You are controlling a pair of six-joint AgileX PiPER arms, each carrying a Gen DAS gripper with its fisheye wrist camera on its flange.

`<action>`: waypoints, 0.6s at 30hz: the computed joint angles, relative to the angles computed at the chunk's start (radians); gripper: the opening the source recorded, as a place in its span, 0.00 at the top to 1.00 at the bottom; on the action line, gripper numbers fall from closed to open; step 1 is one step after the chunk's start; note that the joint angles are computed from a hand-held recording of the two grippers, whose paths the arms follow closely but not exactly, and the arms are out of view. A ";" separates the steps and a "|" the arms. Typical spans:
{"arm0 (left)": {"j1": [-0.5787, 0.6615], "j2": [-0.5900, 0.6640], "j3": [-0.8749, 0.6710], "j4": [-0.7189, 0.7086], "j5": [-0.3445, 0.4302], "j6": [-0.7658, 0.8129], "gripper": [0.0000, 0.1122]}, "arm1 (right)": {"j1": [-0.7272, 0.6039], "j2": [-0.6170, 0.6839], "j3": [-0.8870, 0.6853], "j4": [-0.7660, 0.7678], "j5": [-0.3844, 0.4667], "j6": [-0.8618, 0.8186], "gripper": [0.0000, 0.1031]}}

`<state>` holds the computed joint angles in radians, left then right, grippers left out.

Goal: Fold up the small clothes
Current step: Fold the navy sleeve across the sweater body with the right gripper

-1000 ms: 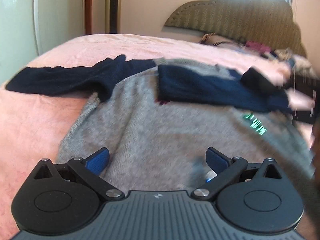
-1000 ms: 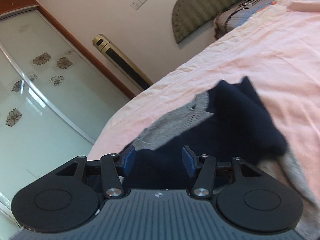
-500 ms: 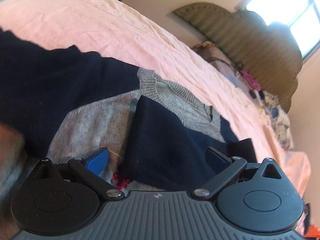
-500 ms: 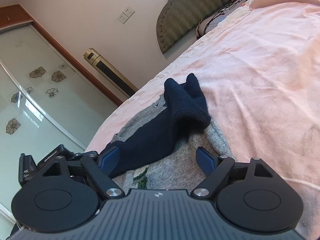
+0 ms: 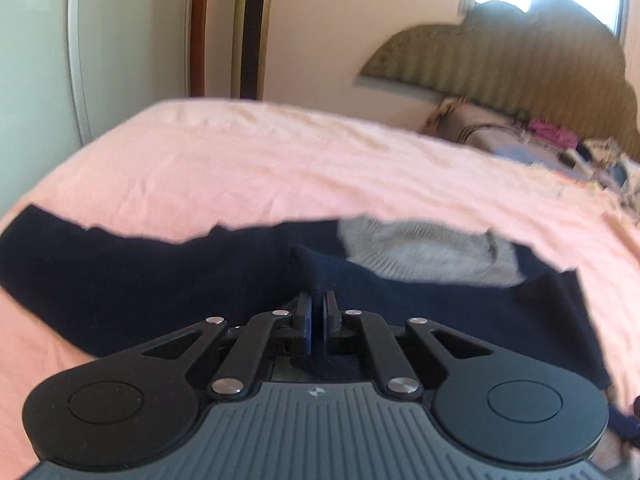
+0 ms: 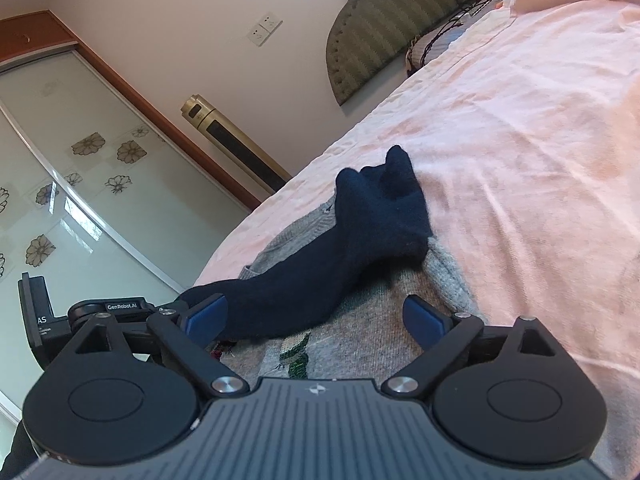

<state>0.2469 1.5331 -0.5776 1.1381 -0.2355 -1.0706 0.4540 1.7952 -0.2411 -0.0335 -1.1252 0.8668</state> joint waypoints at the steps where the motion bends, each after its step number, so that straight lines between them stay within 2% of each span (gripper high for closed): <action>1: 0.001 0.037 -0.010 0.051 0.014 -0.029 0.96 | 0.000 0.000 -0.003 -0.001 0.003 -0.002 0.07; 2: -0.002 0.069 -0.016 0.062 0.037 -0.027 0.94 | 0.001 0.000 -0.007 -0.002 0.010 -0.006 0.06; 3: 0.010 0.067 0.000 0.034 0.024 0.015 0.94 | 0.003 -0.001 -0.010 -0.002 0.015 -0.010 0.06; 4: 0.025 0.045 0.028 -0.035 0.009 0.096 0.93 | 0.005 -0.003 -0.013 0.001 0.022 -0.013 0.06; 6: 0.016 -0.013 0.072 -0.232 0.033 0.269 0.91 | 0.005 -0.003 -0.014 0.004 0.028 -0.019 0.06; 9: 0.063 -0.104 0.164 -0.394 -0.093 0.468 0.90 | 0.059 -0.095 -0.021 0.101 0.145 -0.087 0.06; 10: 0.072 -0.133 0.191 -0.442 -0.132 0.534 0.88 | 0.065 -0.131 -0.024 0.111 0.158 -0.123 0.06; 11: 0.072 -0.144 0.209 -0.451 -0.175 0.560 0.73 | 0.068 -0.166 -0.037 0.124 0.177 -0.160 0.05; 12: 0.073 -0.133 0.215 -0.420 -0.217 0.557 0.43 | 0.059 -0.196 -0.066 0.125 0.215 -0.196 0.01; 13: 0.051 -0.112 0.207 -0.402 -0.239 0.562 0.28 | 0.038 -0.214 -0.115 0.108 0.273 -0.228 0.00; 14: 0.025 -0.080 0.202 -0.424 -0.265 0.601 0.17 | 0.002 -0.207 -0.187 0.057 0.345 -0.241 0.00; 15: -0.004 -0.044 0.187 -0.451 -0.268 0.635 0.17 | -0.037 -0.174 -0.269 -0.013 0.415 -0.225 0.00; 16: -0.056 0.005 0.155 -0.518 -0.232 0.686 0.17 | -0.070 -0.122 -0.365 -0.081 0.499 -0.192 0.00; 18: -0.116 0.095 0.072 -0.577 -0.118 0.694 0.17 | -0.099 -0.001 -0.564 -0.133 0.694 -0.184 0.00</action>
